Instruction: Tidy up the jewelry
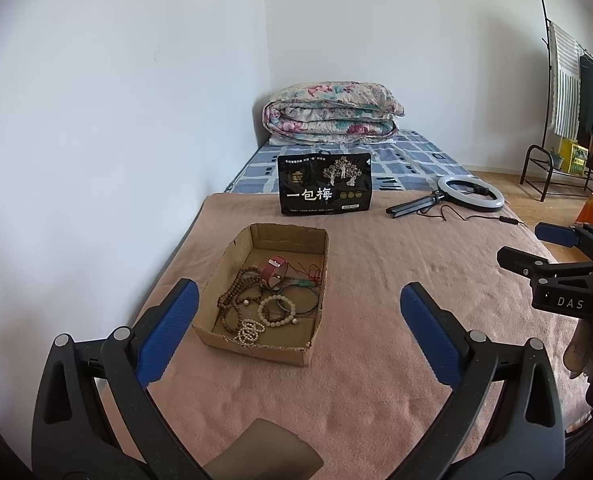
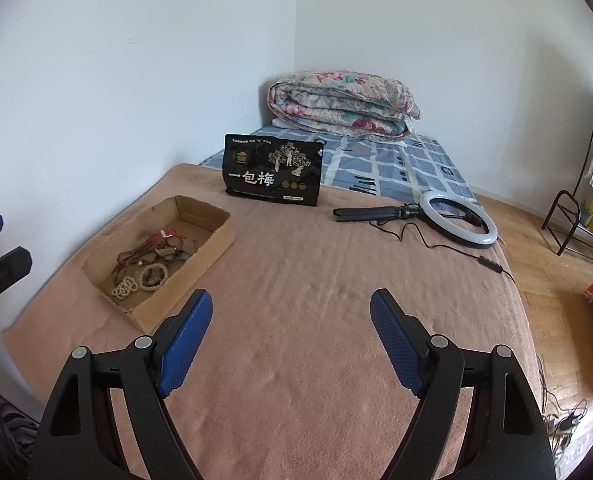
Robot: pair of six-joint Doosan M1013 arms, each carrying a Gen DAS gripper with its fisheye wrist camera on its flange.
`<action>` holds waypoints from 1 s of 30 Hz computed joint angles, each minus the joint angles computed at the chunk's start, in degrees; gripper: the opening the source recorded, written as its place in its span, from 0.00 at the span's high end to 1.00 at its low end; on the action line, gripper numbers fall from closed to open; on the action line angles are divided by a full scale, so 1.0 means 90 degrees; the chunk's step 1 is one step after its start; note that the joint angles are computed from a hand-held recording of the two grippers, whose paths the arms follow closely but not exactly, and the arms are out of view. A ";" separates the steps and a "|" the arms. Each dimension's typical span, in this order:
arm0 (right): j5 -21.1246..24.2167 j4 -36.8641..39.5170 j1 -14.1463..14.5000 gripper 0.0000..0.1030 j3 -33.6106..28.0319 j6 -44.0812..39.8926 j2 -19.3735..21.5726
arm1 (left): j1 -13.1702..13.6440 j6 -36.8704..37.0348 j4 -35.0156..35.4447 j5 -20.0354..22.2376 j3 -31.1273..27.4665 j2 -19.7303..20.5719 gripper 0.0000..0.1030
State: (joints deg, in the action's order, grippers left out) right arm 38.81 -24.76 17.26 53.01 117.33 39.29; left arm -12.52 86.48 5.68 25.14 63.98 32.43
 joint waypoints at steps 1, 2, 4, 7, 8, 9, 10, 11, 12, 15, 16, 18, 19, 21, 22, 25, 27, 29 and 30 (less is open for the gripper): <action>-0.0001 -0.0003 0.0002 0.21 0.0007 0.0017 -0.0004 | 0.0001 -0.0026 0.0011 -0.0018 0.0008 0.0000 0.01; -0.0007 0.0004 0.0001 0.21 0.0013 0.0028 -0.0006 | 0.0006 -0.0013 -0.0015 -0.0006 0.0000 0.0004 0.01; -0.0010 -0.0007 0.0000 0.21 0.0015 0.0058 -0.0009 | 0.0011 -0.0003 -0.0060 0.0033 -0.0012 0.0010 0.01; -0.0035 -0.0080 0.0009 0.21 0.0027 0.0110 -0.0010 | 0.0027 -0.0009 -0.0099 0.0076 -0.0035 0.0025 0.01; -0.0038 -0.0111 0.0013 0.21 0.0028 0.0136 -0.0007 | 0.0030 -0.0017 -0.0095 0.0073 -0.0039 0.0028 0.01; -0.0037 -0.0141 0.0018 0.21 0.0033 0.0162 -0.0008 | 0.0032 -0.0025 -0.0089 0.0066 -0.0039 0.0030 0.01; -0.0021 -0.0170 0.0023 0.21 0.0024 0.0185 0.0001 | 0.0033 -0.0023 -0.0085 0.0068 -0.0038 0.0028 0.01; -0.0004 -0.0190 0.0028 0.21 0.0014 0.0201 0.0009 | 0.0033 -0.0007 -0.0085 0.0071 -0.0042 0.0032 0.01; 0.0012 -0.0204 0.0032 0.21 0.0011 0.0212 0.0014 | 0.0035 0.0015 -0.0086 0.0068 -0.0041 0.0033 0.01; 0.0055 -0.0176 0.0033 0.21 -0.0030 0.0158 0.0038 | 0.0036 0.0014 -0.0085 0.0050 -0.0027 0.0026 0.01; 0.0070 -0.0187 0.0034 0.21 -0.0038 0.0149 0.0045 | 0.0031 0.0005 -0.0088 0.0059 -0.0025 0.0023 0.01; 0.0084 -0.0229 0.0037 0.21 -0.0047 0.0177 0.0053 | 0.0036 0.0009 -0.0101 0.0074 -0.0032 0.0027 0.01; 0.0089 -0.0253 0.0038 0.21 -0.0043 0.0190 0.0054 | 0.0037 0.0021 -0.0126 0.0081 -0.0033 0.0026 0.01; 0.0104 -0.0306 0.0038 0.21 -0.0044 0.0234 0.0060 | 0.0032 0.0004 -0.0110 0.0088 -0.0028 0.0022 0.01; 0.0108 -0.0327 0.0036 0.21 -0.0042 0.0261 0.0060 | 0.0033 0.0008 -0.0114 0.0082 -0.0026 0.0020 0.01; 0.0121 -0.0360 0.0029 0.21 -0.0038 0.0331 0.0058 | 0.0027 -0.0085 -0.0009 0.0053 -0.0022 0.0022 0.00; 0.0122 -0.0360 0.0021 0.21 -0.0036 0.0372 0.0056 | 0.0041 -0.0036 -0.0079 0.0064 -0.0032 0.0034 0.00; 0.0112 -0.0341 0.0016 0.21 -0.0021 0.0389 0.0045 | 0.0032 -0.0033 -0.0059 0.0059 -0.0027 0.0029 0.00; 0.0111 -0.0333 0.0014 0.21 -0.0017 0.0384 0.0044 | 0.0039 -0.0018 -0.0072 0.0066 -0.0033 0.0034 0.00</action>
State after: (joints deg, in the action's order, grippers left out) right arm 39.81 -27.76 17.39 52.85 120.78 39.69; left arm -12.17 86.32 5.03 25.74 63.69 32.73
